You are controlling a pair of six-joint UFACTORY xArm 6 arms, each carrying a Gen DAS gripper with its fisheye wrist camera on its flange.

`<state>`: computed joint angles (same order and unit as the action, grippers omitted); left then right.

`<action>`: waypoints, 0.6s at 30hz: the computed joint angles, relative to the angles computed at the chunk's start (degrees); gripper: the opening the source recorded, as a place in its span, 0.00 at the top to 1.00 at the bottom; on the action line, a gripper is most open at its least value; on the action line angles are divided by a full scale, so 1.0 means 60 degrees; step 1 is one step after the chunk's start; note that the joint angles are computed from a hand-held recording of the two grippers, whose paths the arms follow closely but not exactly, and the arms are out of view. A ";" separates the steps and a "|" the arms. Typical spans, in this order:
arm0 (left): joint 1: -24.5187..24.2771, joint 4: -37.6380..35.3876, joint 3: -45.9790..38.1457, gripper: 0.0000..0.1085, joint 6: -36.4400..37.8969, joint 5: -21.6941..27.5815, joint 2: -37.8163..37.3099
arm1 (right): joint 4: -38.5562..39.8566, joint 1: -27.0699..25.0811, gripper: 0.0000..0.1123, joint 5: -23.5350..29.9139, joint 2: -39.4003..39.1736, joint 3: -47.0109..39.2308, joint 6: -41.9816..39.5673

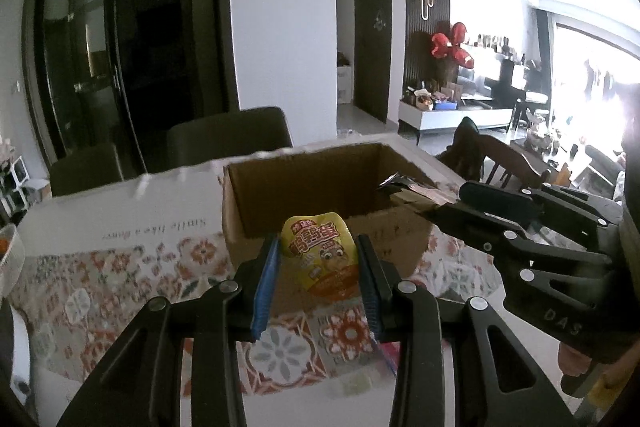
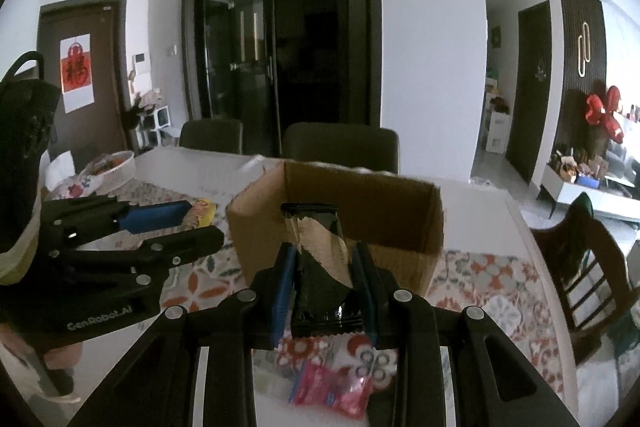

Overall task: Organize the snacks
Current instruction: 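Carry both snacks into the cardboard box and open both grippers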

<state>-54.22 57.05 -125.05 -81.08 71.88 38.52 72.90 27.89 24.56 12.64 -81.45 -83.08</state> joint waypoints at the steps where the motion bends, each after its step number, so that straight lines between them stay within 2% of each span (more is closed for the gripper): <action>1: 0.0064 0.0020 -0.0044 0.66 0.0076 -0.0040 0.0012 | -0.0011 0.0008 0.73 0.0013 0.0074 -0.0136 0.0012; 13: 0.0925 -0.0334 -0.1661 0.66 0.1208 -0.0303 0.0860 | -0.1572 0.0159 0.73 -0.0050 0.1675 -0.2493 0.1719; 18: 0.1265 -0.0767 -0.3166 0.66 0.1963 -0.0041 0.1796 | -0.2428 0.0167 0.73 0.0124 0.2373 -0.3508 0.2660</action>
<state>-46.63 52.44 -144.04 -69.30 71.64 49.30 58.33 28.89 25.31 26.88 -102.50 -67.12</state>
